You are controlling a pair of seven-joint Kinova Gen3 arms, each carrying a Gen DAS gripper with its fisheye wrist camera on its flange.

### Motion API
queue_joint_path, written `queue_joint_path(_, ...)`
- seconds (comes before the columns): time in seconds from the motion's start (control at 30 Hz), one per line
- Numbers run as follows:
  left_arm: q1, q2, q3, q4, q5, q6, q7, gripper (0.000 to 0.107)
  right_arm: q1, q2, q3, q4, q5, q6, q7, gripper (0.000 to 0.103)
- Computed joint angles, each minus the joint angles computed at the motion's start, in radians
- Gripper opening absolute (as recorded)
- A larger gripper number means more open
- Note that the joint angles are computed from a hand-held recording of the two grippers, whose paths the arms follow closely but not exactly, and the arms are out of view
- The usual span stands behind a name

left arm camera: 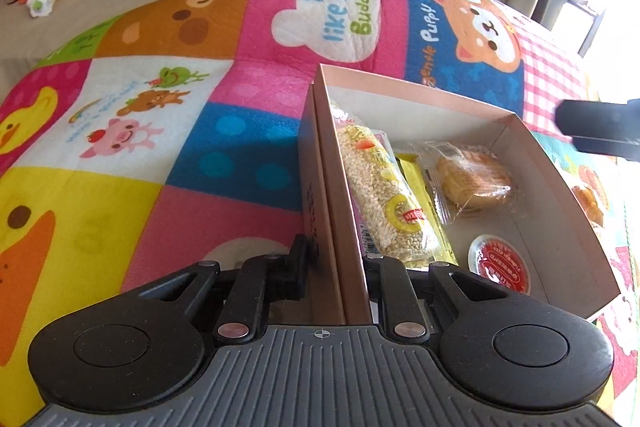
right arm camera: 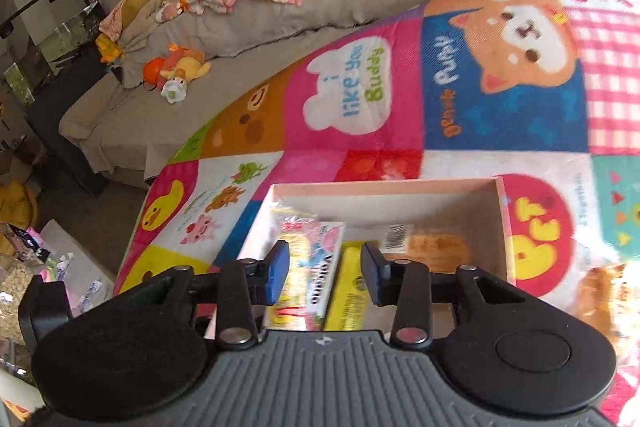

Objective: Organize objects
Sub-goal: 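Lower the puffed-rice bar into the pink box and open the right tool, then move the right tool past the bagged bread roll to the white biscuit packet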

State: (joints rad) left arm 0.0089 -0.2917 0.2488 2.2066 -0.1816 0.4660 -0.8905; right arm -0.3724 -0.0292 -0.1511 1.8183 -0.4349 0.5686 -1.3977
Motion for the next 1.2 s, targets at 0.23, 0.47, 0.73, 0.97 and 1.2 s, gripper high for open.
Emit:
queue_joint_path(0.23, -0.003, -0.001, 0.003, 0.003, -0.001, -0.003, 0.008, 0.020, 0.300, -0.183, -0.096, 0.149, 0.167, -0.062, -0.062, 0.058)
queue_joint_path(0.47, -0.010, 0.000, 0.021, -0.004, -0.020, 0.011, 0.029, 0.019, 0.609, -0.161, -0.207, 0.182, 0.002, -0.013, 0.093, 0.071)
queue_joint_path(0.73, 0.009, 0.002, 0.004, -0.011, -0.019, 0.025, 0.020, 0.019, 0.611, -0.006, -0.288, 0.142, 0.065, -0.071, -0.031, 0.080)
queue_joint_path(0.97, 0.001, 0.002, 0.016, -0.007, -0.033, 0.017, 0.044, 0.019, 0.831, -0.078, -0.493, 0.225, 0.334, -0.189, -0.226, 0.063)
queue_joint_path(1.2, -0.001, 0.003, 0.020, -0.009, -0.038, 0.019, 0.054, 0.019, 0.590, -0.136, -0.236, 0.255, 0.201, -0.135, -0.093, 0.063)
